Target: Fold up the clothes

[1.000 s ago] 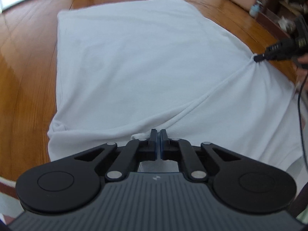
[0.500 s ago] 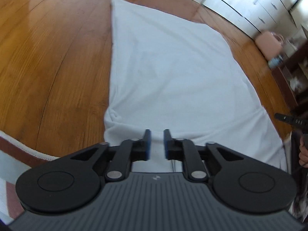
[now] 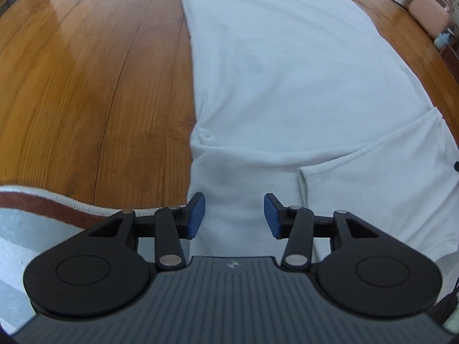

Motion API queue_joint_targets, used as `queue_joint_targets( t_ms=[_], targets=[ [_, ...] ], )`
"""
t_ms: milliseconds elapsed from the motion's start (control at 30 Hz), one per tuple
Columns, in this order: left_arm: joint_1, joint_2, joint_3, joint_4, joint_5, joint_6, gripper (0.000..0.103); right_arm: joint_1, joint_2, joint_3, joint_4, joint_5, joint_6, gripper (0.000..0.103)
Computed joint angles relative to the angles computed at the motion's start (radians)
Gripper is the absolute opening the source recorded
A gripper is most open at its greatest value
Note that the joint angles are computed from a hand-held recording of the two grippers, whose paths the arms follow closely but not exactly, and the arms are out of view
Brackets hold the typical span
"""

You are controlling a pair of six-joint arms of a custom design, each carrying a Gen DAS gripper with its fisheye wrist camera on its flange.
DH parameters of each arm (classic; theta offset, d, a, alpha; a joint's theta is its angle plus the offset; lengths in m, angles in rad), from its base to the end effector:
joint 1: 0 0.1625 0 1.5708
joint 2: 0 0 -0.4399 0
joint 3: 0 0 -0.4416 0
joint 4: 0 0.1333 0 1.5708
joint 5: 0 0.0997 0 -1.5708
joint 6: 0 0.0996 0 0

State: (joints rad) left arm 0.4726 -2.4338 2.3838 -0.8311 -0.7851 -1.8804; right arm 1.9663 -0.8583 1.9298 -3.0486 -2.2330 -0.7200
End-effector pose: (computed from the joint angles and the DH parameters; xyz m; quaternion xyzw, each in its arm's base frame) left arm -0.0309 -0.2447 0.3528 -0.2118 0.8531 -0.3337 0.3406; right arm 0.3060 -0.5459 0.0749 0.4346 -0.8206 0.1369 0.3450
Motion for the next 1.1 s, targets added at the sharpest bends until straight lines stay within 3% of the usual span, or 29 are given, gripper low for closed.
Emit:
queue_joint_targets(
  t_ms=[67, 200, 267, 333, 400, 467, 600, 733, 800, 867, 933, 1100],
  targets=[
    [0.018, -0.005, 0.001, -0.02, 0.008, 0.009, 0.045, 0.016, 0.011, 0.004, -0.056, -0.028, -0.037, 0.051],
    [0.031, 0.007, -0.006, -0.016, 0.019, 0.006, 0.046, 0.014, -0.005, -0.002, -0.049, 0.031, 0.036, 0.053],
    [0.014, -0.007, 0.001, -0.011, 0.034, -0.02, 0.055, 0.0, -0.038, 0.0, 0.011, 0.135, 0.137, 0.053],
    [-0.004, -0.06, 0.031, -0.08, 0.07, 0.004, 0.062, -0.029, -0.072, 0.03, -0.012, 0.31, 0.191, 0.052],
    [-0.01, -0.089, 0.057, -0.171, 0.103, 0.05, 0.062, -0.051, -0.094, 0.053, -0.039, 0.46, 0.244, 0.053],
    [-0.029, -0.055, 0.058, -0.185, 0.135, 0.062, 0.062, -0.043, -0.088, 0.036, -0.01, 0.495, 0.228, 0.053],
    [-0.051, 0.013, 0.06, -0.194, 0.188, 0.095, 0.068, -0.044, -0.071, -0.062, 0.276, 0.588, 0.219, 0.053],
    [-0.005, 0.078, 0.047, -0.212, 0.175, 0.106, 0.073, -0.05, -0.047, -0.07, 0.322, 0.592, 0.278, 0.054],
    [0.019, 0.105, 0.024, -0.207, 0.144, 0.087, 0.08, -0.042, -0.044, -0.071, 0.337, 0.572, 0.262, 0.054],
    [0.066, 0.149, -0.017, -0.199, 0.067, 0.061, 0.096, -0.021, -0.044, -0.09, 0.359, 0.547, 0.232, 0.056],
    [0.11, 0.198, -0.06, -0.157, -0.013, -0.009, 0.097, 0.004, -0.033, -0.136, 0.405, 0.516, 0.232, 0.063],
    [0.089, 0.168, -0.076, -0.064, 0.004, -0.099, 0.097, 0.037, -0.039, -0.182, 0.475, 0.489, 0.25, 0.066]
  ],
)
